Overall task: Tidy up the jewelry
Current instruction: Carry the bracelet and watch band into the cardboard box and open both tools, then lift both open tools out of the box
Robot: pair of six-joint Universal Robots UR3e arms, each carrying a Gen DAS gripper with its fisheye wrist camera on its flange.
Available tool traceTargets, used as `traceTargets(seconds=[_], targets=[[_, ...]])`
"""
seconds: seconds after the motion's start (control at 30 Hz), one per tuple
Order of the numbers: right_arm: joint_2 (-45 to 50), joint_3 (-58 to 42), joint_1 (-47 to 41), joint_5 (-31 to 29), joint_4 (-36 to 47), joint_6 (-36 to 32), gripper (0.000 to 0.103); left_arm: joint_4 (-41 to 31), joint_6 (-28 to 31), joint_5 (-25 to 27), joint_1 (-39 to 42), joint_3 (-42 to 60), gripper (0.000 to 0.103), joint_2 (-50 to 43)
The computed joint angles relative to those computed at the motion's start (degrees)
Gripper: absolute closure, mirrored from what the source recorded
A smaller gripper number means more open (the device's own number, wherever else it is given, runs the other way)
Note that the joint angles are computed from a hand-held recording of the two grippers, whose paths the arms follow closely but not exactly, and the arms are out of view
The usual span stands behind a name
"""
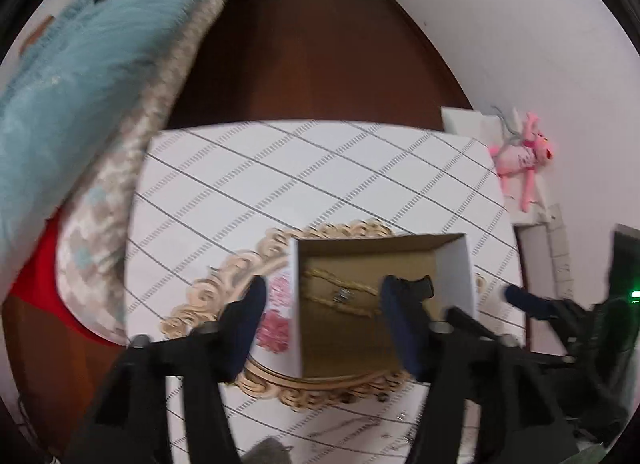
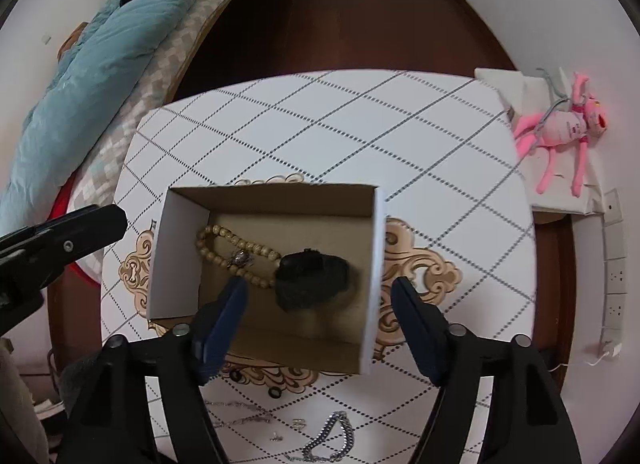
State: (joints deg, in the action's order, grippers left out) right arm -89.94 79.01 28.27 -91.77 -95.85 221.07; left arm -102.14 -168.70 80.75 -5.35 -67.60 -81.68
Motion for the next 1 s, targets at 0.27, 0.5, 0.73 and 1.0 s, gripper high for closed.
traceTargets(seconds=[0.27, 0.5, 0.73, 1.0], targets=[[-2.7, 0.5, 5.0, -9.8, 6.7, 5.0, 0.0, 7.0, 1.6, 1.9, 2.7, -13.7, 0.0, 9.4], [-2.8, 4.1, 8.9, -11.5, 4.4, 7.4, 0.0, 10.2, 1.0, 4.7, 1.8, -24.0, 0.0, 15.9], [-1.2, 2.4, 11.6, -11.2, 4.3, 9.7, 0.0, 10.3, 1.0, 4.9, 2.5, -27.0, 0.0, 19.9], [0.0, -4.6, 15.3, -14.4, 9.8, 14.2, 0.0, 4.8, 3.6, 2.8, 6.7, -23.3, 0.0, 24.4]])
